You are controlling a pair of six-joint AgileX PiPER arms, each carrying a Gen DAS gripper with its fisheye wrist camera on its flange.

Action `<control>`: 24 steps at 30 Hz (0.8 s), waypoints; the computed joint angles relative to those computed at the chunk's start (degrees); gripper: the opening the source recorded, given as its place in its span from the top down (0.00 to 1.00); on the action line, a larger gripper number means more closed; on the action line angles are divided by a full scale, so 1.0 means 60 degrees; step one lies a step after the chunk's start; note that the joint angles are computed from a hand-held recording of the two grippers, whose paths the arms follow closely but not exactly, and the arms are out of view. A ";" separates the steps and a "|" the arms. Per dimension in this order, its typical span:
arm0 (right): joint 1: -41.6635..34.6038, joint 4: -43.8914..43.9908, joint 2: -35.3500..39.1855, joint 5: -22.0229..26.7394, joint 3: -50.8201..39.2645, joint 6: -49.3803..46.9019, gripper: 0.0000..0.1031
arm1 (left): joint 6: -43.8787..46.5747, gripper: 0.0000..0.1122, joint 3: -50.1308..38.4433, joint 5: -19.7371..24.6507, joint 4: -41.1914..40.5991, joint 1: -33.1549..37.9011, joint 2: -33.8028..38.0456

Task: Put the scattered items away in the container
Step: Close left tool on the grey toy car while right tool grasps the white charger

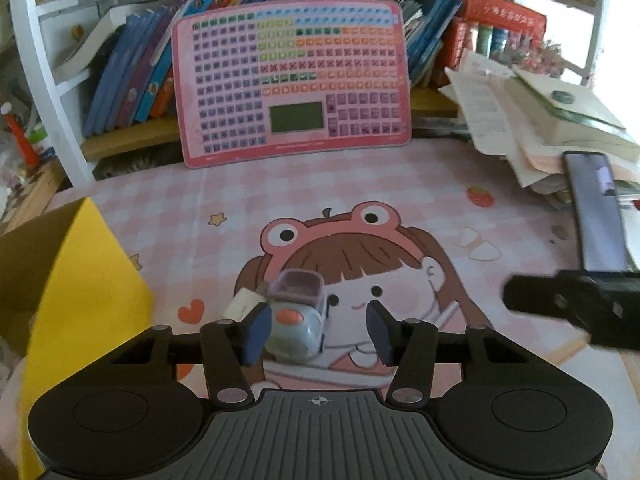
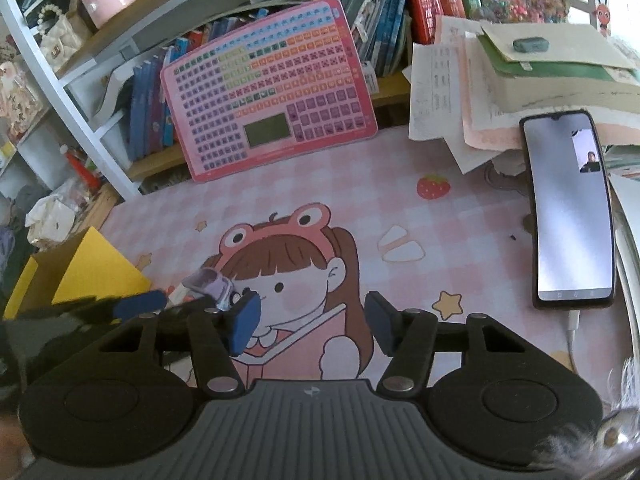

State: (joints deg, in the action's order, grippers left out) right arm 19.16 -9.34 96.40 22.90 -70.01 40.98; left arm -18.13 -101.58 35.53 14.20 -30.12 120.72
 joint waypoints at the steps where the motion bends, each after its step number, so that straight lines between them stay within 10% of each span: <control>1: -0.0040 0.0230 0.0039 -0.0014 -0.0005 -0.0239 0.45 | -0.0006 0.54 -0.0214 0.0092 0.0048 0.0014 0.0183; 12: -0.0273 0.1703 0.0767 -0.0135 -0.0711 -0.1953 0.45 | -0.0149 0.58 -0.1856 0.0955 0.0234 0.0053 0.1698; 24: -0.0090 0.3705 0.2236 0.0237 -0.2520 -0.4428 0.45 | 0.1141 0.63 0.0527 0.0249 -0.0815 0.0449 0.0102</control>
State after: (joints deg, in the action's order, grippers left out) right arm 18.62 12.90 109.82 24.32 -85.13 14.42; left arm -11.28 -98.42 37.03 9.31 -27.42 121.34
